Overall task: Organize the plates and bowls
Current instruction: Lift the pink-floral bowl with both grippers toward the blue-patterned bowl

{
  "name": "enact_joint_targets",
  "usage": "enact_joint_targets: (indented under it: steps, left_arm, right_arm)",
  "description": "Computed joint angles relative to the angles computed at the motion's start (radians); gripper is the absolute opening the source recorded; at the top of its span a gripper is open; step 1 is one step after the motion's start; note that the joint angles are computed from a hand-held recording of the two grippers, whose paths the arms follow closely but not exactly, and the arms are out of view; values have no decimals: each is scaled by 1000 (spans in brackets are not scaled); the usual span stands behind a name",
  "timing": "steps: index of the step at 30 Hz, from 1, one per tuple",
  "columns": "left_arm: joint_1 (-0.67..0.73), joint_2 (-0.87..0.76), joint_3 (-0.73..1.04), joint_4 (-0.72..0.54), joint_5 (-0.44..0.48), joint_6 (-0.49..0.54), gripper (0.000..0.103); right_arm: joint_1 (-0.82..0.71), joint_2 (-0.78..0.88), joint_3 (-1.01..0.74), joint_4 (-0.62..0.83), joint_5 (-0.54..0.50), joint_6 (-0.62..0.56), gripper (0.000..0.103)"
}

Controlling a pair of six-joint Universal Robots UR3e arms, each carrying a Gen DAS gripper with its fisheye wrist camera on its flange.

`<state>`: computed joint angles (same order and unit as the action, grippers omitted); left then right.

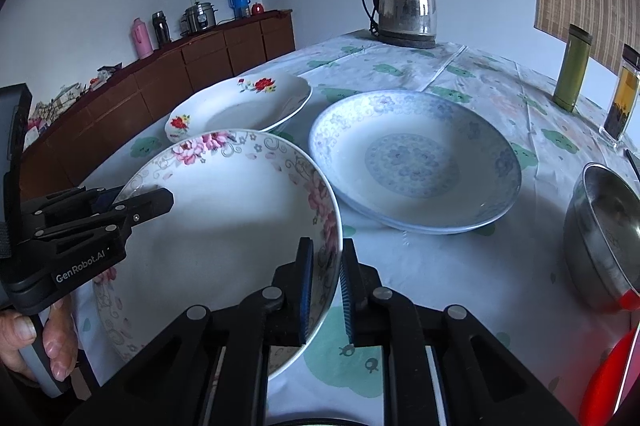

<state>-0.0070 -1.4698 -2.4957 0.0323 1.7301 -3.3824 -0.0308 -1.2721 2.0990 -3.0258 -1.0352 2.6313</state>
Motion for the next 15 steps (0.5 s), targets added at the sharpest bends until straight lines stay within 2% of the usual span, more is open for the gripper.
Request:
enact_joint_targets:
  steps: [15]
  left_arm:
    - [-42, -27, 67, 13, 21, -3, 26]
  right_arm:
    - [-51, -49, 5, -5, 51, 30, 14]
